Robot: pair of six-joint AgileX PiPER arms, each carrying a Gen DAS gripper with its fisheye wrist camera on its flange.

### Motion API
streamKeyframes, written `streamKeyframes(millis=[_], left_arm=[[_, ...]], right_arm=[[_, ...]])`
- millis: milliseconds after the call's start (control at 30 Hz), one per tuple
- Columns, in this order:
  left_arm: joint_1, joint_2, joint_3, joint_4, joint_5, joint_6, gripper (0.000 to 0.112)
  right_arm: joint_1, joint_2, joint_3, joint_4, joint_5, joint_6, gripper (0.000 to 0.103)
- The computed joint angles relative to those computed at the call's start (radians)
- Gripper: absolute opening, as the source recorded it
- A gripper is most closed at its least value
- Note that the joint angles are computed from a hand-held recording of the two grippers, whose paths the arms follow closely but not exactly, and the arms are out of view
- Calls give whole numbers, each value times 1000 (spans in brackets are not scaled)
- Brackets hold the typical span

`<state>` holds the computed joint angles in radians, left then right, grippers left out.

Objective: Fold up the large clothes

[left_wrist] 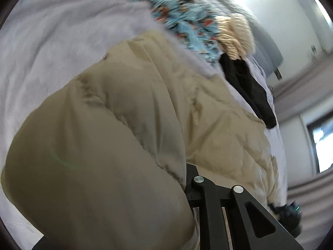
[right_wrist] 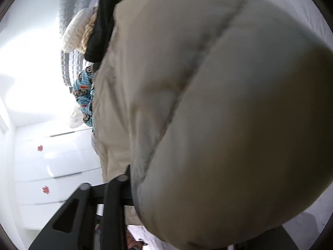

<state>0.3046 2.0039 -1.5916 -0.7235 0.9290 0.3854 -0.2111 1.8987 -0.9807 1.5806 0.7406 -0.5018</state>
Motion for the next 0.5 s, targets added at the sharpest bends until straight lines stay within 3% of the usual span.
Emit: streamKeyframes(millis=[133,333,500], left_arm=[[12,-97,46,-24,15,67,16],[45,-220,119,-25,80,138,16],[174,-362,295,-10,208,254,16]], right_arm=[[-10,-58,2,-39,22,-12,21],[-27,-183,60,-148,60,39,20],[-38,-362,218,-220,79,105,20]])
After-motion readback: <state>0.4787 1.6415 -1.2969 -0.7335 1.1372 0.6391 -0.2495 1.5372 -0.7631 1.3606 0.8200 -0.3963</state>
